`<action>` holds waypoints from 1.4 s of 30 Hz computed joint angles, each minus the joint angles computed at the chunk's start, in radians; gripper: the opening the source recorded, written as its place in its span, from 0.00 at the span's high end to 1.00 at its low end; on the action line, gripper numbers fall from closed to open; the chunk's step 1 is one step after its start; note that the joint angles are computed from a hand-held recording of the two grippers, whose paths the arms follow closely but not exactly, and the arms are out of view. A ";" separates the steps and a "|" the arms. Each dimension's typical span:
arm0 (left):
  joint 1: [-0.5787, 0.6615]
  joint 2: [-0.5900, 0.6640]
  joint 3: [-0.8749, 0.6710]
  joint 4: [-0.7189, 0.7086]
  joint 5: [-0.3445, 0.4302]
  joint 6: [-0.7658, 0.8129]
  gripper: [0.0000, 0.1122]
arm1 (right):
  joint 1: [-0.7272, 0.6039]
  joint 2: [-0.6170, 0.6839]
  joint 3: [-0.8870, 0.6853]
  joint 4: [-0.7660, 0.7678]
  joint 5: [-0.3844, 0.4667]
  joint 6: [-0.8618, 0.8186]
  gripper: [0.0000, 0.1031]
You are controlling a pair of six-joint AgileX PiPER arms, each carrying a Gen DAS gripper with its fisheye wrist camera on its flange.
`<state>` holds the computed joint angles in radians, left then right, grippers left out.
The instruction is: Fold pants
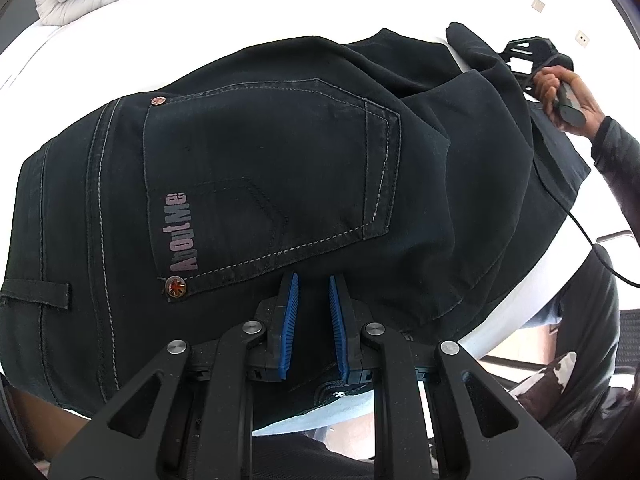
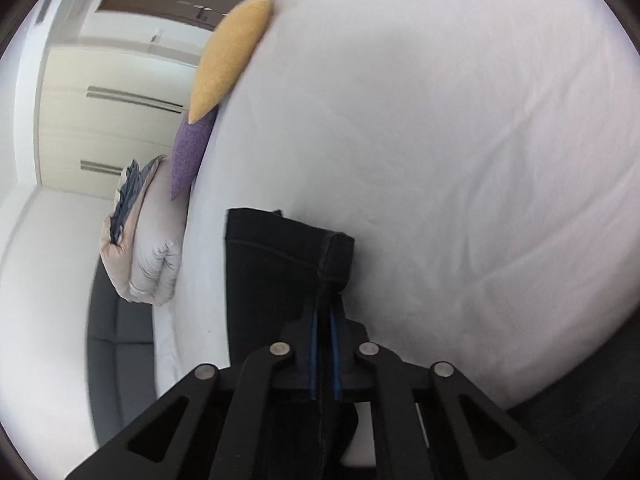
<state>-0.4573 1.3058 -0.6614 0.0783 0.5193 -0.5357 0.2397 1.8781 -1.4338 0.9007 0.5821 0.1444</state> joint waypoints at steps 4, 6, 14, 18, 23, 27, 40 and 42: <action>0.008 -0.009 0.015 -0.012 -0.013 0.019 0.86 | -0.022 -0.135 -0.001 -0.068 -0.012 0.066 0.95; 0.006 -0.009 0.016 -0.007 -0.015 0.014 0.86 | -0.031 -0.198 -0.036 -0.129 0.010 0.127 0.95; 0.012 -0.010 0.014 -0.021 -0.016 0.036 0.86 | -0.095 -0.596 0.166 -0.312 0.082 0.300 0.89; 0.013 0.001 -0.013 -0.043 0.020 0.065 0.86 | -0.348 -0.756 0.522 -0.196 0.196 0.187 0.78; 0.019 0.007 -0.029 -0.042 0.041 0.072 0.86 | -0.643 -0.897 0.860 0.070 0.312 -0.102 0.64; -0.005 0.025 -0.052 -0.007 0.064 0.028 0.86 | -0.684 -0.891 0.873 0.210 0.319 -0.242 0.30; -0.044 0.029 -0.040 0.044 0.047 -0.060 0.86 | -0.517 -0.660 0.798 0.301 0.175 -0.341 0.91; -0.024 0.008 -0.013 0.024 0.031 -0.028 0.86 | -0.470 -0.692 0.777 0.184 0.139 -0.249 0.91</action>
<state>-0.4809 1.3138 -0.6743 0.1019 0.5504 -0.5633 -0.2305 1.1861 -0.6569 1.0842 0.7212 -0.1044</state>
